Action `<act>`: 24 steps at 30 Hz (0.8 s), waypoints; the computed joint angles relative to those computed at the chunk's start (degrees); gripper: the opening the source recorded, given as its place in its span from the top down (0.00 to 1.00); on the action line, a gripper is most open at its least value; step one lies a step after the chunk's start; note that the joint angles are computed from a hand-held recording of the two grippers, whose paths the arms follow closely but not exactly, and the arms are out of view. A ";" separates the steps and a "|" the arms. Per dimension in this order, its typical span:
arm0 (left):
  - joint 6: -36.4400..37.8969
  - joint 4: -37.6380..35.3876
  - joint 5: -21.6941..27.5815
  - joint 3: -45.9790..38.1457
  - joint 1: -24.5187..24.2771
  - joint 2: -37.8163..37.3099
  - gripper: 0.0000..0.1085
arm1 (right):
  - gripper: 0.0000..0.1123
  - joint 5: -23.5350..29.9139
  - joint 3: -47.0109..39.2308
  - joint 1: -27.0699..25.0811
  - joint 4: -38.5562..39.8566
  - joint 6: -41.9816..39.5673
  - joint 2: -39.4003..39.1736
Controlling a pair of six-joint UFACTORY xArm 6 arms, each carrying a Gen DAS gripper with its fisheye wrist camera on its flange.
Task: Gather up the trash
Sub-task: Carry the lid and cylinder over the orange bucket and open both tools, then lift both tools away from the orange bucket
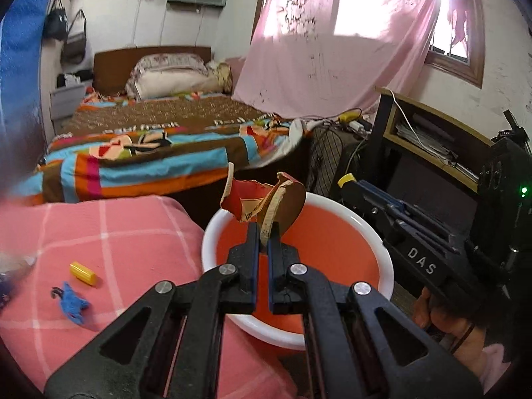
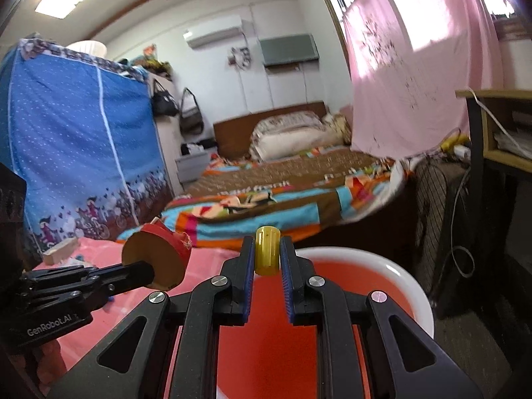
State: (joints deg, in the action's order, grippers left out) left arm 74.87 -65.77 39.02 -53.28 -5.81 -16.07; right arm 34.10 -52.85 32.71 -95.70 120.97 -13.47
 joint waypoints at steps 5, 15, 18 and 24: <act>-5.13 4.98 -0.07 -1.13 -1.05 1.28 0.83 | 0.87 -1.96 0.07 -1.60 4.96 -2.23 0.30; -4.67 1.04 -2.29 0.46 1.93 -0.75 0.60 | 0.74 -1.83 -0.26 -1.27 4.54 -1.07 0.06; -2.02 -4.25 -6.74 2.24 3.36 -2.73 0.47 | 0.71 0.11 -1.26 0.51 0.37 0.85 0.34; 10.12 -20.68 -14.84 4.01 7.16 -5.72 0.14 | 0.40 6.19 -4.07 5.10 -8.39 3.80 1.96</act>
